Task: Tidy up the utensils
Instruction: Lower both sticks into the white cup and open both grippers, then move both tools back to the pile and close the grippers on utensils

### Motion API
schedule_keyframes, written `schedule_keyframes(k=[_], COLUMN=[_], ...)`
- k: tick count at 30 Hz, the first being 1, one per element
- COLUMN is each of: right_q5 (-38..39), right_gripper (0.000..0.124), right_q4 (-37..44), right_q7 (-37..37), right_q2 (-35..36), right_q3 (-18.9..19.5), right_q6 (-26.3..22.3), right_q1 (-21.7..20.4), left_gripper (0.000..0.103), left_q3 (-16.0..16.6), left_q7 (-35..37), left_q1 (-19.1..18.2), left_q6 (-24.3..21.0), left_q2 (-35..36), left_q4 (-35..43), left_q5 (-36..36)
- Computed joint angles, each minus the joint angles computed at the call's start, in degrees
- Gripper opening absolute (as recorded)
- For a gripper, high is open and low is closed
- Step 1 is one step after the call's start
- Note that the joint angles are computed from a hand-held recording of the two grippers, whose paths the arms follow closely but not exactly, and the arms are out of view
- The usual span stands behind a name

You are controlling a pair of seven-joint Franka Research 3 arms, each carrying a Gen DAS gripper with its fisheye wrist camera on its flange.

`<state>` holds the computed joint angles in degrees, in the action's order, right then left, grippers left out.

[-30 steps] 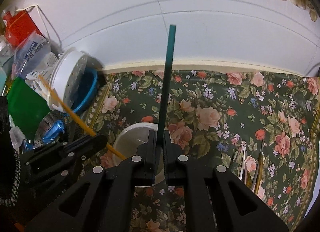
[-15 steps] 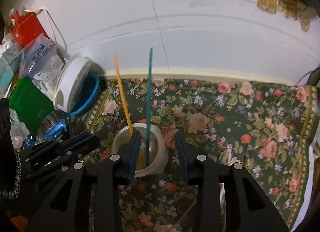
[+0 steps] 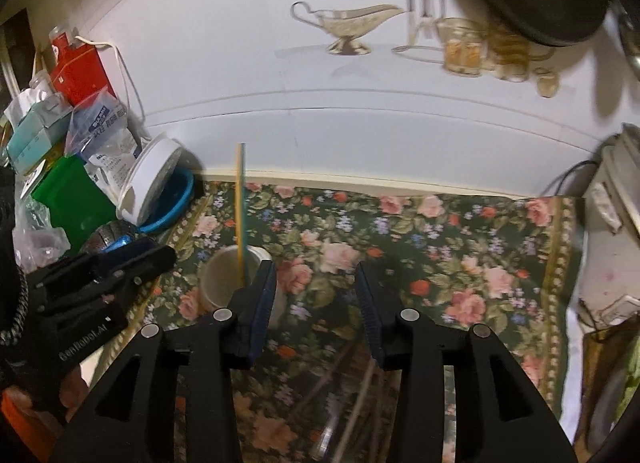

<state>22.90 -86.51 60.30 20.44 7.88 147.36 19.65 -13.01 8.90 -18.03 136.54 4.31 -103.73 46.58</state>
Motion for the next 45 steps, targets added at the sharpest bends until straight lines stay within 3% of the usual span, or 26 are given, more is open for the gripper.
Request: schedule_keyframes(k=[11,18,21,27,32,34,38,45], right_q5=[-2.19,-4.46,-4.47,-2.19,-1.61,-1.77,-1.51,-1.51], right_gripper=[0.046,0.046,0.046,0.046,0.046,0.043,0.023,0.014], right_q4=[-4.99,-3.59,-1.86,-0.38,0.43,1.63,6.29,10.58], right_q7=[-1.31,-0.07,0.02,-1.27,-1.97,-1.56,-0.66,0.77], right_q2=[-1.96,1.45,3.6,6.39,8.27,9.37,12.68,15.69], right_q3=[-2.71,-3.88,-3.68,-2.31,-2.06,-2.17,-1.92,-1.95], right_q6=[0.57,-4.21,-8.49,-15.32,-17.57,-18.83,-23.71,-25.47], right_q1=[-3.2,-4.97,-5.68,-6.54,-5.76,-5.47,-5.37,-4.73], left_gripper=[0.046,0.046,0.046,0.046,0.046,0.046,0.046,0.046], left_q3=[0.17,1.26,1.69,2.16,2.12,2.18,2.11,1.75], left_q7=[0.14,3.13,4.27,5.94,6.75,6.41,5.4,5.1], left_q1=[-4.32,-6.47,-7.13,-8.0,-8.02,-8.0,-7.99,-7.73], left_q6=[-3.43,-5.09,-5.61,-6.52,-6.41,-6.35,-6.19,-4.9], left_q2=[8.27,14.79,17.08,19.5,20.03,19.77,19.03,18.0], left_q4=[7.82,12.18,13.22,13.36,12.08,11.21,9.47,7.77], left_q5=[-1.03,-6.53,-8.64,-11.88,-14.37,-14.95,-15.57,-15.95])
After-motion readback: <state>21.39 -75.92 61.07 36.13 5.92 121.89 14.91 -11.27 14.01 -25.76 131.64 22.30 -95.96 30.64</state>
